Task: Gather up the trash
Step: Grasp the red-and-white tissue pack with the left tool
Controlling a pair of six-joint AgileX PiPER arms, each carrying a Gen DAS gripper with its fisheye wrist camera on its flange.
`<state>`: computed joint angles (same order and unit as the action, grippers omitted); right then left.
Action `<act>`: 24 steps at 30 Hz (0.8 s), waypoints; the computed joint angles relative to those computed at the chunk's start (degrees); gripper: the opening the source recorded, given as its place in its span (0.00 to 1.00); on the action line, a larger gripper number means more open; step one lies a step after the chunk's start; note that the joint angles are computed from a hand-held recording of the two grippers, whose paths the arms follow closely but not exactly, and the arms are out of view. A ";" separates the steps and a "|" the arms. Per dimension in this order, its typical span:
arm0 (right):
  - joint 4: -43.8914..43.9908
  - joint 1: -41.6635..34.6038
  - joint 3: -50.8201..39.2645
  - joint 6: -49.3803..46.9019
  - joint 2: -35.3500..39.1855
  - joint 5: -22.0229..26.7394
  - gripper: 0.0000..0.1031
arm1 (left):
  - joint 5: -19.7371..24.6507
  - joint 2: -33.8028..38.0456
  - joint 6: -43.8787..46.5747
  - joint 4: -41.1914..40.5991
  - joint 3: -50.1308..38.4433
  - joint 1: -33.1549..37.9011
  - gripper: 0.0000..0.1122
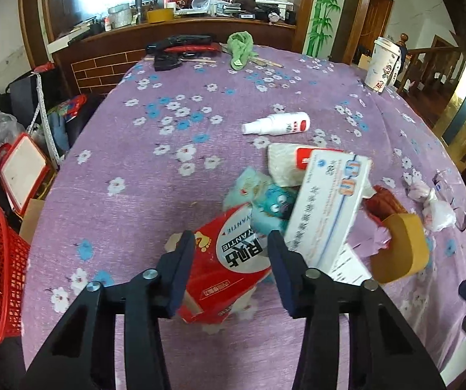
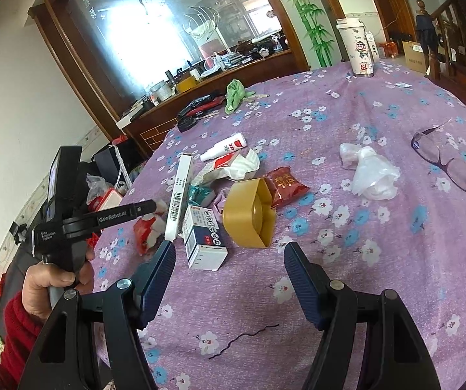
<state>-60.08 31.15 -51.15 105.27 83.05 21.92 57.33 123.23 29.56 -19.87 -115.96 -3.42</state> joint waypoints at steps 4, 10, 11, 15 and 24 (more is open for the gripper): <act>0.85 0.51 -1.17 -1.33 0.76 0.39 0.71 | 2.63 1.38 2.49 -3.09 -1.28 3.19 0.32; 3.52 0.91 -3.40 -4.69 2.17 0.74 0.71 | 3.51 1.78 5.36 -6.00 -0.77 7.67 0.29; 4.11 0.96 -3.82 -5.38 2.38 0.89 0.71 | 3.16 1.49 5.82 -6.46 0.01 8.18 0.31; 5.63 1.02 -5.56 -7.22 3.57 1.21 0.71 | 2.63 0.71 6.34 -9.16 1.97 9.54 0.71; 7.89 1.34 -7.32 -9.89 5.23 1.90 0.71 | 10.25 7.49 -0.78 -10.94 -6.52 8.67 0.71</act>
<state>-52.19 32.49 -58.48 95.38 88.28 23.82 67.58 130.73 28.78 -30.81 -122.48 5.24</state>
